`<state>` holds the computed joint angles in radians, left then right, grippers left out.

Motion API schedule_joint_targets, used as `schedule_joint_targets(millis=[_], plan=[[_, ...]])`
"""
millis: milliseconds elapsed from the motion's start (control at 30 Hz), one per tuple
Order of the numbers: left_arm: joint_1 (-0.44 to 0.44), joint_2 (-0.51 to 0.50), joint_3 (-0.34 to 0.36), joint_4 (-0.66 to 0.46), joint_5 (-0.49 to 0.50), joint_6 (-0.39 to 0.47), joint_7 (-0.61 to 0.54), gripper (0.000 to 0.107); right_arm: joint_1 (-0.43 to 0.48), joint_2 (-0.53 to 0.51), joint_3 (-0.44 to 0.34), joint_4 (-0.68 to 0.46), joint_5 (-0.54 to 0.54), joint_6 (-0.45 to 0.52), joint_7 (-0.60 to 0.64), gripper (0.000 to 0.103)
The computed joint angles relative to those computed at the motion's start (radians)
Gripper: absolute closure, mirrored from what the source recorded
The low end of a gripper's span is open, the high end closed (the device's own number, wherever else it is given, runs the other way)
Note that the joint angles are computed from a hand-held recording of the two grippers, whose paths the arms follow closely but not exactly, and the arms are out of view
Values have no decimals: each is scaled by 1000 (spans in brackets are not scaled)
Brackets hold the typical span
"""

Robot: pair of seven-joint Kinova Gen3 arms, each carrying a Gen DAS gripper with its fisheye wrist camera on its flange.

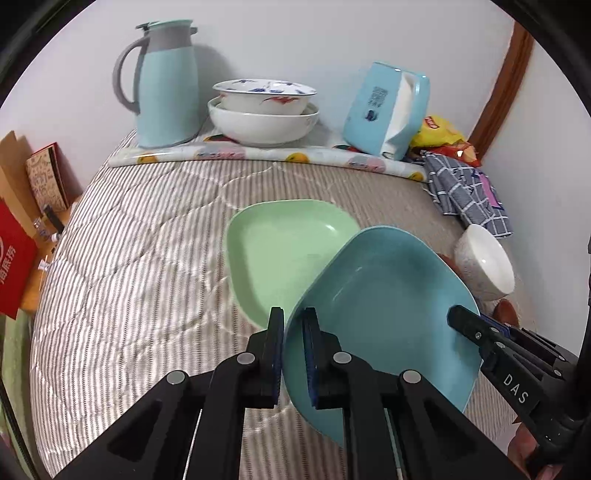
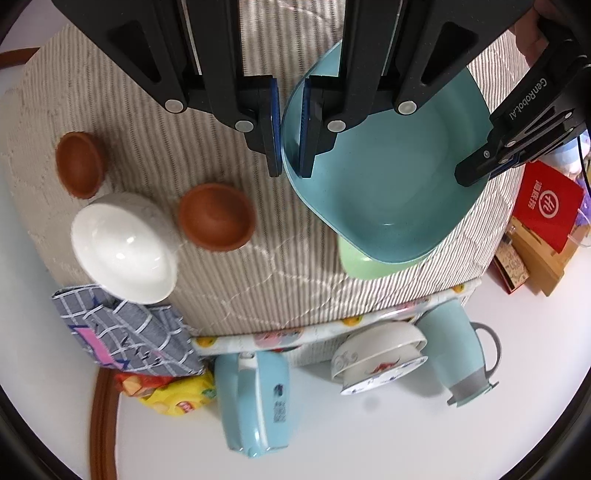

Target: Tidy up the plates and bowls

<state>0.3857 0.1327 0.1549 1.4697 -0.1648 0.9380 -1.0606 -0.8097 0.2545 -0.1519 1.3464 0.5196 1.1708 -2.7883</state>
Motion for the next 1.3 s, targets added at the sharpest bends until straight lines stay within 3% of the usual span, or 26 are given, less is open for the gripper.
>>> schedule_joint_targets(millis=[333, 900, 1300], plan=[[-46, 7, -22, 6, 5, 1, -26, 96, -18, 87, 19, -98, -36, 0, 65, 94], [-71, 139, -52, -170, 26, 40, -141, 94, 12, 187, 87, -246, -120, 9, 143, 94], [-81, 207, -68, -231, 68, 38, -188, 92, 34, 234, 110, -291, -162, 15, 148, 94]])
